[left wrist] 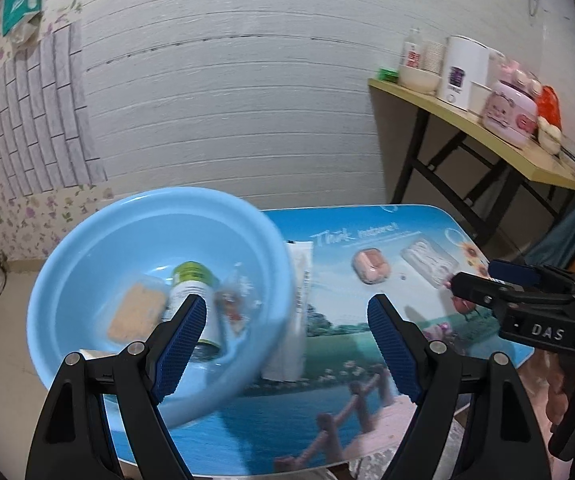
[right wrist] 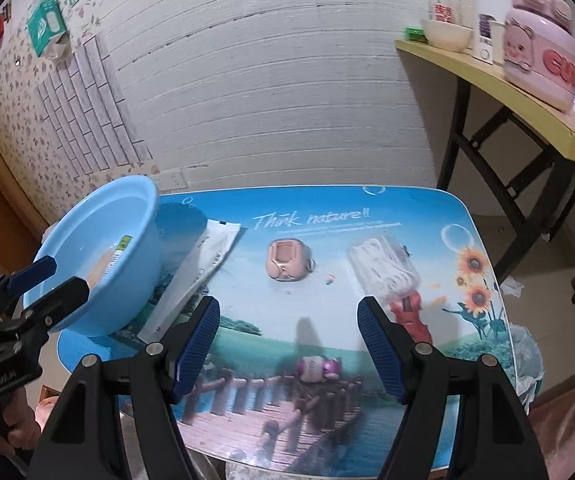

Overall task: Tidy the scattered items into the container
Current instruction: 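Withdraw both tools from the basin toward the remaining items on the mat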

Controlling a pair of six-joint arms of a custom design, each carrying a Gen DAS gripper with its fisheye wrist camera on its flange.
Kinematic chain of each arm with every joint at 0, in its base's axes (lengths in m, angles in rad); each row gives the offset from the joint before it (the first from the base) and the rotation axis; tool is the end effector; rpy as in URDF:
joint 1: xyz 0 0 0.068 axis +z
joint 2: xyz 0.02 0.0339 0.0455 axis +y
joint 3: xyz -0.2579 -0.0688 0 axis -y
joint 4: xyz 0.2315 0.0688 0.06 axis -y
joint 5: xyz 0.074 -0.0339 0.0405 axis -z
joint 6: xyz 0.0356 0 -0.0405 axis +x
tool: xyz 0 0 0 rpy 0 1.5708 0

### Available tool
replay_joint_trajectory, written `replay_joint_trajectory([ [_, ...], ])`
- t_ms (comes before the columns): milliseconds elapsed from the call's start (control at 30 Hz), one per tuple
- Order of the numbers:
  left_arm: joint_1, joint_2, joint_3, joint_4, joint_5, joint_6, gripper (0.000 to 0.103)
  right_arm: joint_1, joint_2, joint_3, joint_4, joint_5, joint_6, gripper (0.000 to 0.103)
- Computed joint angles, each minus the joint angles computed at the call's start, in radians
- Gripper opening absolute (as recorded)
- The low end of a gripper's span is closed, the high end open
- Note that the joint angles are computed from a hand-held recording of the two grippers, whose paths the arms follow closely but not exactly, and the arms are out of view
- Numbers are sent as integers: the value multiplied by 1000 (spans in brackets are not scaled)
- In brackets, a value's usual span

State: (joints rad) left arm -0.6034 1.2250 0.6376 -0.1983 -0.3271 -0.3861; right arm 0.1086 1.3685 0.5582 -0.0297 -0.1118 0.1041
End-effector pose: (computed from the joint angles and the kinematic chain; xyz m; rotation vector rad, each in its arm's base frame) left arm 0.1997 -0.1237 0.2016 0.0933 2.3058 -0.1182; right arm 0.2424 0.0304 0.1583 -0.0572 2.4163 0.2326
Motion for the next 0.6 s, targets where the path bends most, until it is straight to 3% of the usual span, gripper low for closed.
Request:
replay_joint_trajectory([
  [333,-137,90,4,19,-53,-111,82,-79,-22,-74,18,-71,-33,73],
  [600,-197,160,-22,67,-66,-138,82,-97,24,-115,68,-91,-47,73],
])
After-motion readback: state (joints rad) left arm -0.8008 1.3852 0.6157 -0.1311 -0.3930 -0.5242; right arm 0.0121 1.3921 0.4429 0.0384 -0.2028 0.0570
